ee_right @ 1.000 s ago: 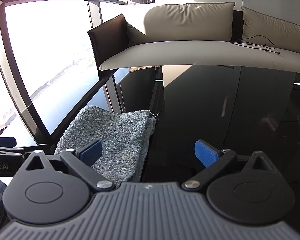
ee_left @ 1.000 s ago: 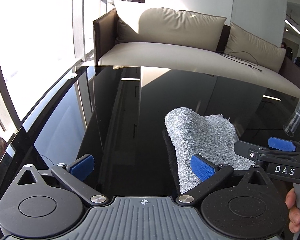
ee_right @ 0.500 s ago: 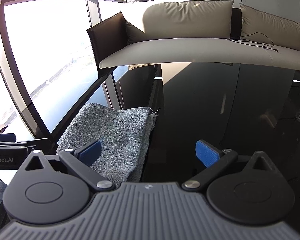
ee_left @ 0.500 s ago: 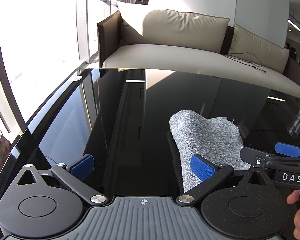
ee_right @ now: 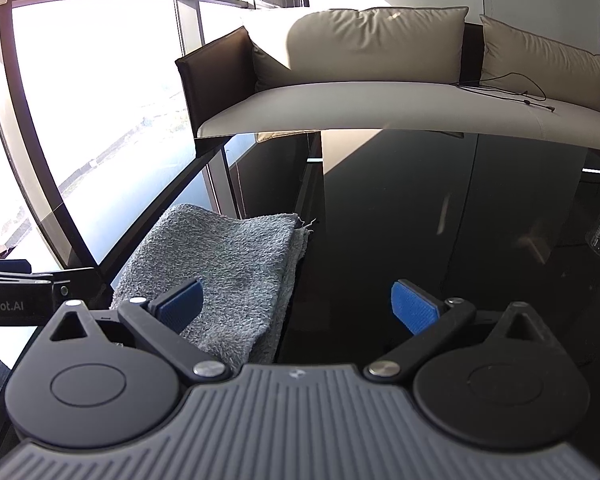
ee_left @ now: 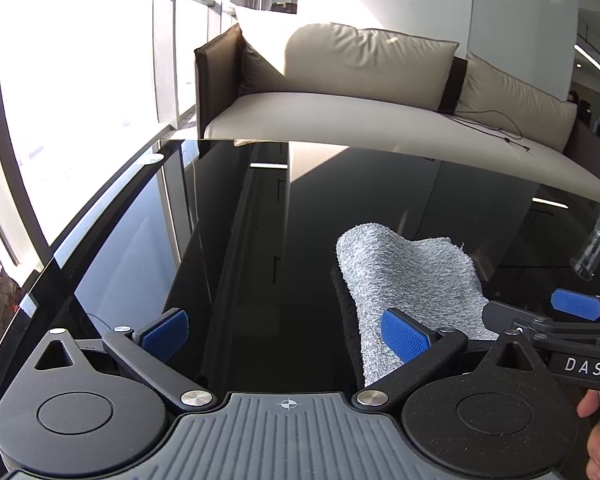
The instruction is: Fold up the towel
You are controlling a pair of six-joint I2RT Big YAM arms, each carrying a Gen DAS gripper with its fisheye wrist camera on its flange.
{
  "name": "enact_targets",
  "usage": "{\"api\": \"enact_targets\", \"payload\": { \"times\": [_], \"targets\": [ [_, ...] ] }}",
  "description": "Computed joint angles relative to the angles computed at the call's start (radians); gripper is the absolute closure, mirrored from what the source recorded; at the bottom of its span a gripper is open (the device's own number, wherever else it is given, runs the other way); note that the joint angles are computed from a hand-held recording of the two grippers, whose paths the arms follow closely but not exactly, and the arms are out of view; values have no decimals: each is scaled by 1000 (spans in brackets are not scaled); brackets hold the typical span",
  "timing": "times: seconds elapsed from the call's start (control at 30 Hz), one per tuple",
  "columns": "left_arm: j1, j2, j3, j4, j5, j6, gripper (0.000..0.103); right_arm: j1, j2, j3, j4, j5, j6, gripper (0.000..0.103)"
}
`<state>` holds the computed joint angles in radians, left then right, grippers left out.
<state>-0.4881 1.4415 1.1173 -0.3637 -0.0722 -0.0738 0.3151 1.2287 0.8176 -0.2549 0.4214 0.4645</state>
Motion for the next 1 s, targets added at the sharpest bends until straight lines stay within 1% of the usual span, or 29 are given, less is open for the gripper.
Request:
{"api": "enact_targets", "payload": {
  "times": [0.33, 1.0],
  "targets": [
    [-2, -23, -32, 21, -6, 13, 1, 12, -22, -14, -20, -2, 4, 1],
    [-10, -106, -125, 52, -25, 25, 1, 71, -113, -71, -77, 43, 51, 0]
  ]
}}
